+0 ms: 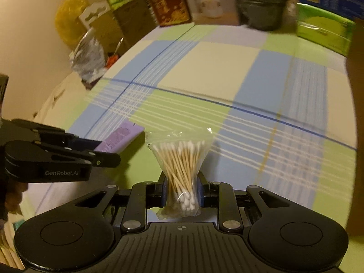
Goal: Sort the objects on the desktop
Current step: 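Grasp the bagged cotton swabs with the right tool while the left tool holds the tube, then carry the purple tube and cotton swabs in both tools over the cardboard box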
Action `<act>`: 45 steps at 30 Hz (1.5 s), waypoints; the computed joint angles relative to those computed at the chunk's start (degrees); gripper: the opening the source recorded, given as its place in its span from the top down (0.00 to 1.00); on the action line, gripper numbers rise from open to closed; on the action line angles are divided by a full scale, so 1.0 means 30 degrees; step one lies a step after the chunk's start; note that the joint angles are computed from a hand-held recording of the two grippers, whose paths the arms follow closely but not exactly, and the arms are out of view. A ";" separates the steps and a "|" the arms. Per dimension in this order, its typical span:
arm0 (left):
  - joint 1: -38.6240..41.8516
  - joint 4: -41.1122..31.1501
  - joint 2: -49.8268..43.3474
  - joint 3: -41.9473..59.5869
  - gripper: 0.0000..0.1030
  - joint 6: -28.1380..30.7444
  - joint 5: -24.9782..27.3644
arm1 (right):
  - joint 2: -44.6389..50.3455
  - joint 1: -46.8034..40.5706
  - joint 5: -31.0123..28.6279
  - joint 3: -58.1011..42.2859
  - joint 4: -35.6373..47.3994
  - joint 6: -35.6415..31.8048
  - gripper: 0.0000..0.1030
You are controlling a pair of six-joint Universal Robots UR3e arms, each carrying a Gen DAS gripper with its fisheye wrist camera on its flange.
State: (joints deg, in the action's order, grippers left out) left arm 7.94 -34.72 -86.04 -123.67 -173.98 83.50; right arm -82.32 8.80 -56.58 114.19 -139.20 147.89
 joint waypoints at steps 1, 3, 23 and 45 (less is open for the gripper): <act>-0.0112 -0.0085 0.0233 -0.0042 0.73 0.0022 -0.0092 | -0.0545 -0.0333 0.0176 0.0342 0.0171 -0.0066 0.79; -0.0441 -0.0352 0.0695 0.0023 0.73 -0.0036 -0.0226 | -0.1692 -0.1030 0.0546 0.0946 0.0734 -0.0318 0.79; -0.6430 -0.0854 0.0591 0.4992 0.73 -0.1972 -0.0227 | -1.2750 -1.1287 0.4590 0.2026 1.3692 -0.7127 0.79; -1.2339 -0.1786 -0.9981 1.8762 0.73 -0.4050 0.1263 | -0.8062 -1.7222 0.5791 -0.3413 1.5129 -0.9696 0.79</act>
State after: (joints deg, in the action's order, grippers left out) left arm -29.08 -40.08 -115.98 -67.38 -186.13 87.29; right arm -106.50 -42.87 -39.21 103.95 -93.81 118.80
